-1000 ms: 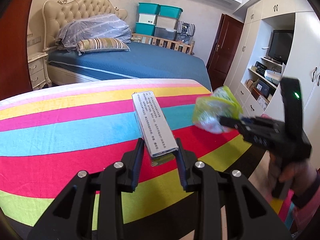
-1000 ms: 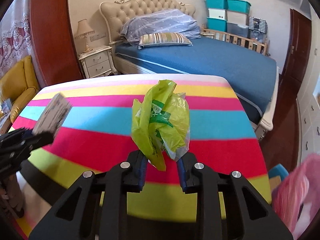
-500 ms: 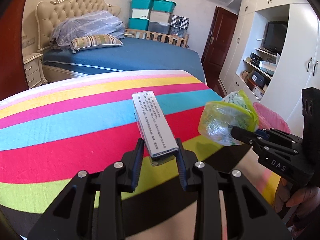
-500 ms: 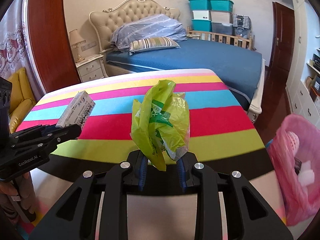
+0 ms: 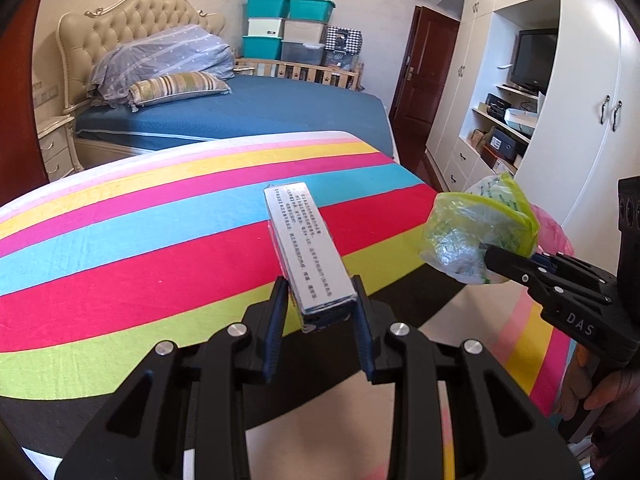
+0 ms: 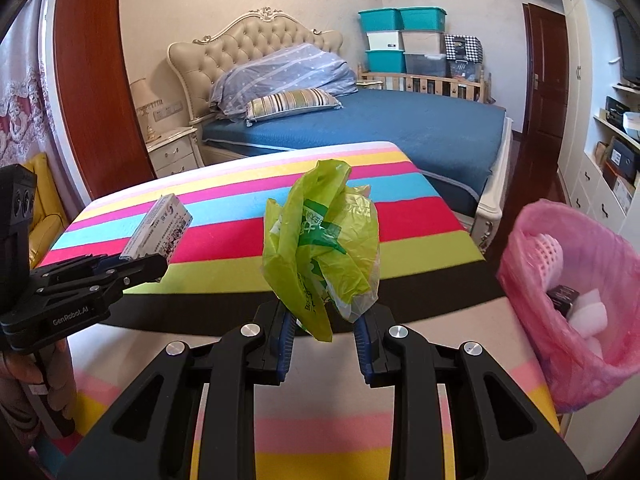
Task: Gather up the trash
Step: 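Carry the white box and green bag over the pink wastebasket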
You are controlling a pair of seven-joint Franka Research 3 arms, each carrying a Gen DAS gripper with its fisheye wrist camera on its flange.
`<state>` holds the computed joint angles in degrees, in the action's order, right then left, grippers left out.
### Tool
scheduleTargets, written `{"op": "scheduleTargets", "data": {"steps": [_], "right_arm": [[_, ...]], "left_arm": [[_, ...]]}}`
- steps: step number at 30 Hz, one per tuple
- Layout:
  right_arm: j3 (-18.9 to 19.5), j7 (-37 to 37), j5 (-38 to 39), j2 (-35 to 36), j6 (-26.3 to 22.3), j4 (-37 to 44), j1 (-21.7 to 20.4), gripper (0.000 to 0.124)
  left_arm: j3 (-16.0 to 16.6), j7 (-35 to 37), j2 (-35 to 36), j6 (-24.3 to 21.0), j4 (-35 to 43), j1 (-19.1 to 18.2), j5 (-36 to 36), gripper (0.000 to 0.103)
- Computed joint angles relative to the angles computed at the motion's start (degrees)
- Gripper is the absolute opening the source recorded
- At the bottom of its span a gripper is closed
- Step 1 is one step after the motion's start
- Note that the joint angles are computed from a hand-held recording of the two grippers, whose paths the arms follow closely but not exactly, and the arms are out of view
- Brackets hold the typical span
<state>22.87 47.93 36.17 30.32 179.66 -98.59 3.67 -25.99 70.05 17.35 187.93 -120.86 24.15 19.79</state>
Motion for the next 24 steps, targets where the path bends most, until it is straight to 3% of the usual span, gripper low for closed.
{"op": "scheduleTargets", "data": {"steps": [5, 11, 17, 24], "right_arm": [[2.6, -1.2, 0.8, -1.2, 2.8, -3.2, -2.9, 0.027], [11.0, -2.3, -0.8, -1.8, 8.1, -7.6, -11.6, 0.027], [19.0, 0.4, -5.3, -1.1, 13.8, -11.6, -20.8, 0.027], [21.3, 7.1, -9.9, -1.4, 18.8, -14.6, -27.0, 0.027]], "left_arm": [[-8.7, 0.5, 1.8, 0.2, 0.0, 7.8, 1.9, 0.030], [-12.4, 0.9, 3.3, 0.1, 0.4, 9.9, 4.2, 0.030], [-14.5, 5.2, 5.3, -2.5, 2.9, 8.5, 3.9, 0.030], [-17.0, 13.8, 9.6, -5.6, 8.9, 5.0, 2.0, 0.030]]}}
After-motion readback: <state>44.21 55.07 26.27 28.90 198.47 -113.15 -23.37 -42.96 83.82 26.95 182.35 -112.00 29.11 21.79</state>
